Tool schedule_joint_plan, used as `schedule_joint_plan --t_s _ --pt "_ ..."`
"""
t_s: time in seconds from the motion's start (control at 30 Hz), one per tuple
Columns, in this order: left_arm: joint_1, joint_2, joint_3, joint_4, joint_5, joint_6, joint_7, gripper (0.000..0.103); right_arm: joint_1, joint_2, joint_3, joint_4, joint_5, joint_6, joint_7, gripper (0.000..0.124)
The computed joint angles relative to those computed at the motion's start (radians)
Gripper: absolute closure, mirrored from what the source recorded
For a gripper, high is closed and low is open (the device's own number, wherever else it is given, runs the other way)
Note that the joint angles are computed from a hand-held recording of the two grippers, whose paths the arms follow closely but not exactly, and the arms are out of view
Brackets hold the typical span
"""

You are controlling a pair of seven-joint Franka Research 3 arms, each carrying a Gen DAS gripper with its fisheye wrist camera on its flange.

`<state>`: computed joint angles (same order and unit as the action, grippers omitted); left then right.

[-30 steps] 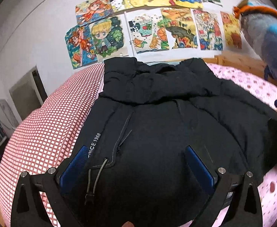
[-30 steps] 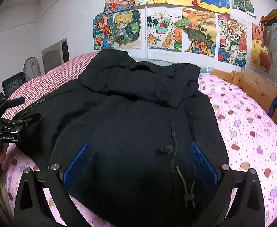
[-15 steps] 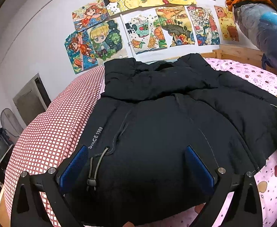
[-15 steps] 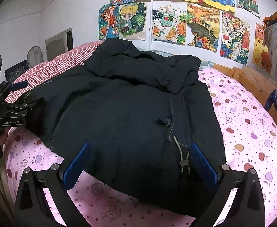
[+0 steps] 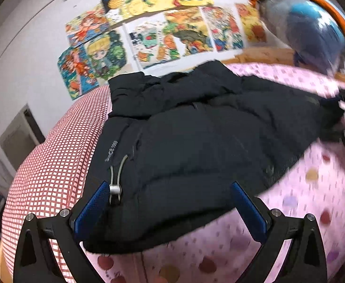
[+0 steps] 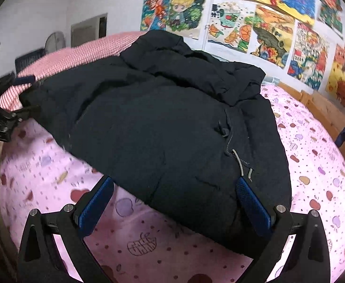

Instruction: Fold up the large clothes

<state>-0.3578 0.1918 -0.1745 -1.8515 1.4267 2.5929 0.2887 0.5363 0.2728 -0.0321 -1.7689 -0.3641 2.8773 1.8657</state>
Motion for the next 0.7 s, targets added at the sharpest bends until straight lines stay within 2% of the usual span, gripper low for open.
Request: schedule_joint_plan --t_s 0.17,0.33,0.57,0.7 --pt "-0.044 0.03 -0.007 0.007 0.02 -0.182 0.117 0.0 0.088 0.0 -0.076 0.02 -0.254 -0.07 0.15 0.022" --pt "-0.052 0.024 -0.007 -0.018 0.066 -0.187 0.122 0.0 0.118 -0.009 -0.077 0.04 -0.478 -0.163 0.285 0.022" --pt "-0.063 0.048 -0.006 -0.003 0.092 -0.225 0.115 0.0 0.059 -0.002 -0.013 0.06 -0.51 -0.203 0.328 0.022" --pt "-0.083 0.062 -0.002 0.002 0.136 -0.286 0.066 0.0 0.046 0.002 -0.002 0.066 -0.53 -0.237 0.338 0.022"
